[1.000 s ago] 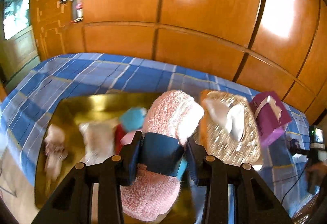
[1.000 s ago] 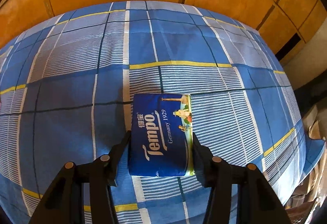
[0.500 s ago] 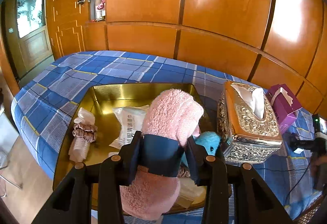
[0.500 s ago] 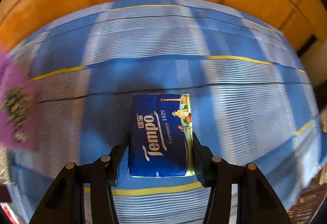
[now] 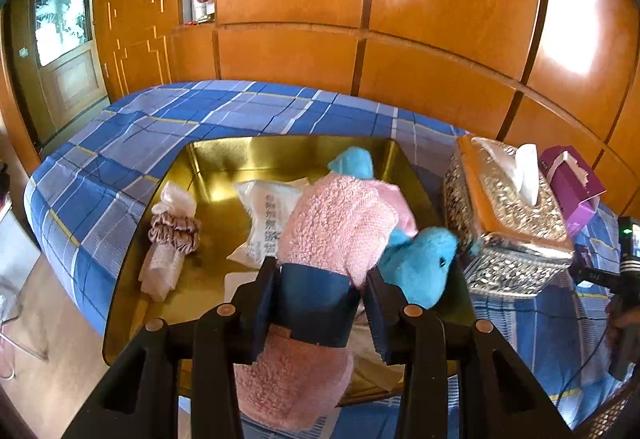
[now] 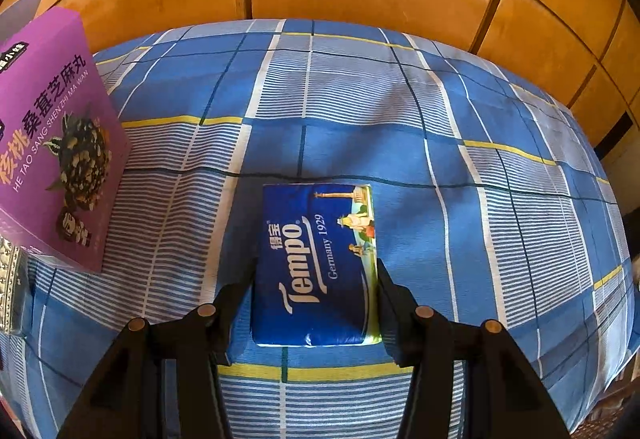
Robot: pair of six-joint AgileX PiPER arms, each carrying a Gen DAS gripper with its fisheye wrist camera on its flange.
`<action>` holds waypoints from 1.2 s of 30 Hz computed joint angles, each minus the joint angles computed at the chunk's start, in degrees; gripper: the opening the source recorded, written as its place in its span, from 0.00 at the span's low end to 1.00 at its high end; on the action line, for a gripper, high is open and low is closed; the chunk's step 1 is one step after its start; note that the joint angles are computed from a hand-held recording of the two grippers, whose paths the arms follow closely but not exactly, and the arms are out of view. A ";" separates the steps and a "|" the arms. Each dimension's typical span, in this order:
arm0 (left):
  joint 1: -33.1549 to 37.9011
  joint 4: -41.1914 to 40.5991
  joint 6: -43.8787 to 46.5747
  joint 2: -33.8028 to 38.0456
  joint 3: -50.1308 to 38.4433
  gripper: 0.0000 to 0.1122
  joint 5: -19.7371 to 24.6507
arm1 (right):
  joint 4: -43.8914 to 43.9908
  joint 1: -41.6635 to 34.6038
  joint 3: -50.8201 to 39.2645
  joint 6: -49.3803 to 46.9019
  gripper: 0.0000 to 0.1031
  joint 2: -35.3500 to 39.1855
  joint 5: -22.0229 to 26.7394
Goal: Organize soft objects
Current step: 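Carry the pink towel roll with the left tool into the gold tray and release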
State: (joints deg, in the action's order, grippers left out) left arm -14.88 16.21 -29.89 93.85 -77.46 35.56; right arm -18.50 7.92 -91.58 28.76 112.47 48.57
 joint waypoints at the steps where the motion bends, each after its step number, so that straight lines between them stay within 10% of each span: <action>1: 0.18 0.13 -0.19 0.00 0.27 0.37 -0.05 | -0.17 0.11 -0.10 0.12 0.51 0.07 0.08; 24: 19.59 -38.67 23.59 0.13 1.82 0.37 3.60 | -2.68 1.27 -1.05 0.31 0.50 0.45 1.77; 36: 13.52 -31.83 18.91 9.31 -6.21 0.59 4.20 | -2.61 1.28 -0.92 0.33 0.50 0.46 1.58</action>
